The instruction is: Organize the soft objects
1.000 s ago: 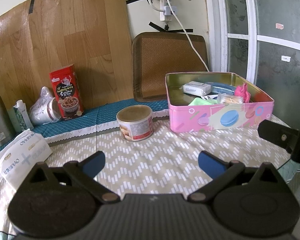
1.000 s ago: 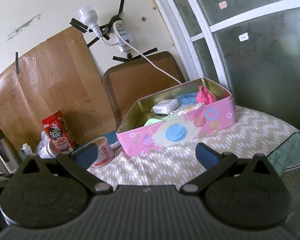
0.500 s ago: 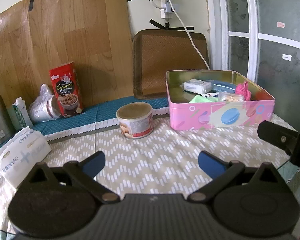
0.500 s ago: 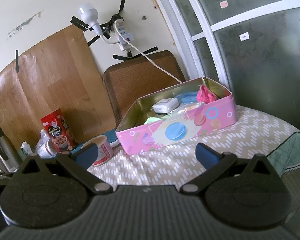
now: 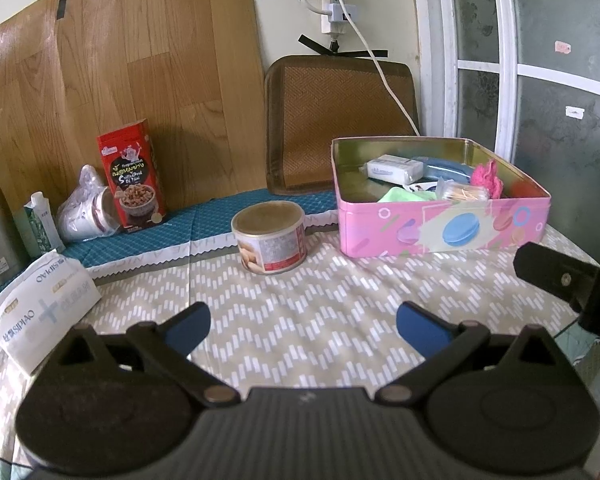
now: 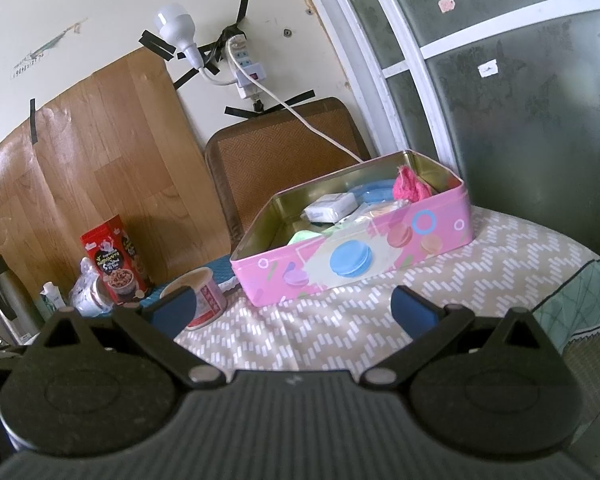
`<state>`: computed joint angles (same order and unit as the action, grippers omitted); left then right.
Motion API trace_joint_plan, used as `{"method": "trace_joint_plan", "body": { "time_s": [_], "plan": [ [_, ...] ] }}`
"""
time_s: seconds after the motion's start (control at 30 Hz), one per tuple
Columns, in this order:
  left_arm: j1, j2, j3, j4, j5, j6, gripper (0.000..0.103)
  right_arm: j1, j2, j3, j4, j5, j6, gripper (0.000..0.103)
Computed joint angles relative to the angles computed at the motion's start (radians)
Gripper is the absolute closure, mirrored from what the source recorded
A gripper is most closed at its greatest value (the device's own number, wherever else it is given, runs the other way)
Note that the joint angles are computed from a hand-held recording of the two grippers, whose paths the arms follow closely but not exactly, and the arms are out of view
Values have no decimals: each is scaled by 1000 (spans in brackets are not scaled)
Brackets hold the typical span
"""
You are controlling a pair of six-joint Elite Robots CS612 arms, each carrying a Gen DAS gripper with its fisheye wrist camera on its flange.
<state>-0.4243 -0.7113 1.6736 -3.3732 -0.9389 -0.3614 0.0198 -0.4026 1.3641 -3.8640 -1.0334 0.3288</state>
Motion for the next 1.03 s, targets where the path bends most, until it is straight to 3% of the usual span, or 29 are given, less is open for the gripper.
{"method": "trace_joint_plan", "body": {
  "time_s": [0.57, 0.9, 1.03],
  "plan": [
    [0, -1, 1, 16, -10, -18, 0, -4, 5, -11, 15, 21, -14, 0],
    [7, 1, -3, 26, -38, -25, 0, -7, 9, -21, 32, 38, -27, 0],
    [18, 1, -7, 36, -81, -28, 0, -10, 15, -32, 45, 48, -40, 0]
  ]
}}
